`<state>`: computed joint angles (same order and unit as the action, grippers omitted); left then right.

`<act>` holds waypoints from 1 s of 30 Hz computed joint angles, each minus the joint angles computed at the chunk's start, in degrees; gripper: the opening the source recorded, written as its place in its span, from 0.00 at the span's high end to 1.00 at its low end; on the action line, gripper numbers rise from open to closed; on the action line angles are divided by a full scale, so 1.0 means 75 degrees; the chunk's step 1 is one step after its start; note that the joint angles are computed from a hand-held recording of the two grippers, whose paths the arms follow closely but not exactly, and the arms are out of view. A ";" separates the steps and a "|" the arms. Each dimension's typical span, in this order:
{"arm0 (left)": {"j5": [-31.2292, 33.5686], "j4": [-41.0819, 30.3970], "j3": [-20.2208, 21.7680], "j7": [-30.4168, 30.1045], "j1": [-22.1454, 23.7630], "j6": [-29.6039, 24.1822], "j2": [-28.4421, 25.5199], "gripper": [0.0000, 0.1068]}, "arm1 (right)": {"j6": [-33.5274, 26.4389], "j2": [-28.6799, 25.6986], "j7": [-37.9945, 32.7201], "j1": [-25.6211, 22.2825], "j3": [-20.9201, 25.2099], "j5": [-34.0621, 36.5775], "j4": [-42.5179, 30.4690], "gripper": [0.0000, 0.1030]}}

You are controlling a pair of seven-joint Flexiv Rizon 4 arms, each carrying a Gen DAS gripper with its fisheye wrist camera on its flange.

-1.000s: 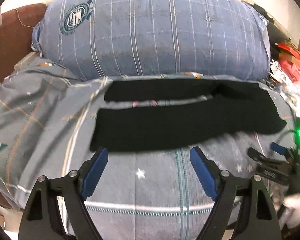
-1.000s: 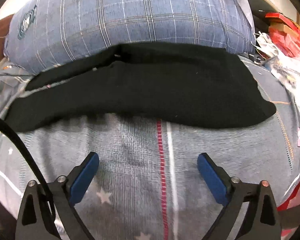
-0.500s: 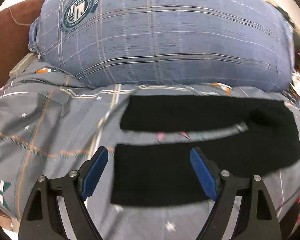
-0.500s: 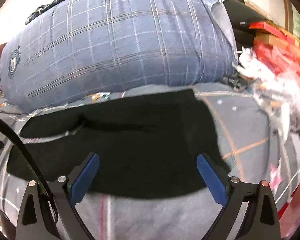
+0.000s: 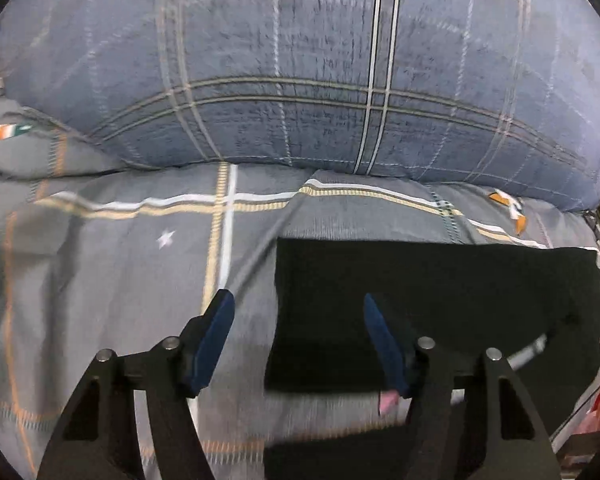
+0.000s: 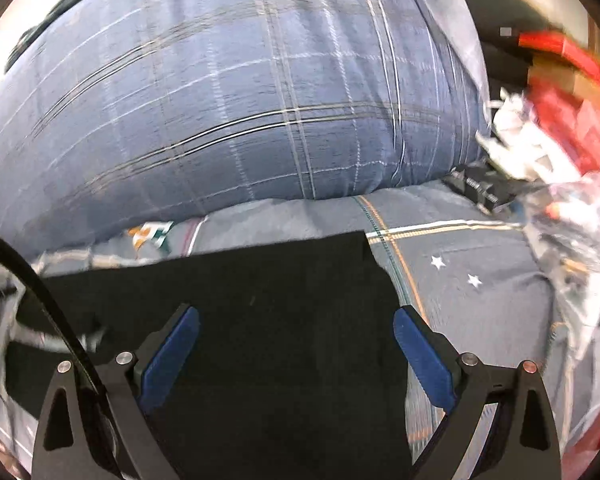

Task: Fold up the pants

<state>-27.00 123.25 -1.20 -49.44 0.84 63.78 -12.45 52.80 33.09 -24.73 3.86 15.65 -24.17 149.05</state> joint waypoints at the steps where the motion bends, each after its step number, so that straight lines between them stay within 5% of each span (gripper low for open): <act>1: 0.0228 -0.0188 0.0023 -0.0142 -0.0047 -0.0095 -0.0212 0.38 | 0.0228 -0.0137 -0.0090 -0.0045 -0.0211 0.0042 0.0010 0.03; 5: 0.1172 -0.0676 0.0171 -0.0818 -0.0265 -0.0048 -0.0807 0.38 | 0.1128 -0.0813 -0.0463 -0.0389 -0.0842 0.0322 -0.0008 0.03; 14: 0.0906 -0.1220 -0.0204 -0.0898 -0.0148 -0.0278 -0.1275 0.24 | 0.1556 -0.2434 -0.1468 -0.0732 -0.1284 0.0735 -0.0666 0.03; 15: 0.0931 -0.1281 -0.0234 -0.0847 -0.0147 -0.0407 -0.1270 0.29 | 0.1504 -0.2554 -0.1559 -0.0733 -0.1280 0.0736 -0.0709 0.03; 16: 0.0788 -0.1254 -0.0369 -0.0610 -0.0082 -0.0445 -0.1227 0.52 | 0.1449 -0.2672 -0.1636 -0.0720 -0.1272 0.0737 -0.0759 0.04; 17: 0.0547 -0.1190 -0.0534 -0.0306 0.0001 -0.0485 -0.1146 0.71 | 0.1383 -0.2780 -0.1786 -0.0665 -0.1276 0.0790 -0.0811 0.14; 18: 0.0462 -0.1202 -0.0561 -0.0192 -0.0002 -0.0613 -0.1089 0.89 | 0.1225 -0.2870 -0.2091 -0.0512 -0.1301 0.1040 -0.0900 0.44; 20: 0.0684 -0.1212 -0.0432 -0.0168 -0.0179 -0.0497 -0.0993 0.91 | 0.0886 -0.2884 -0.2360 -0.0347 -0.1275 0.1392 -0.1013 0.76; 21: 0.0781 -0.1202 -0.0374 -0.0208 -0.0259 -0.0402 -0.0964 0.91 | 0.0853 -0.2841 -0.2262 -0.0384 -0.1209 0.1269 -0.0996 0.85; 30: -0.0320 -0.0753 -0.0452 0.0252 -0.0179 -0.0301 -0.0035 0.91 | 0.0603 -0.1586 -0.1699 -0.0444 -0.0844 0.1037 -0.0824 0.87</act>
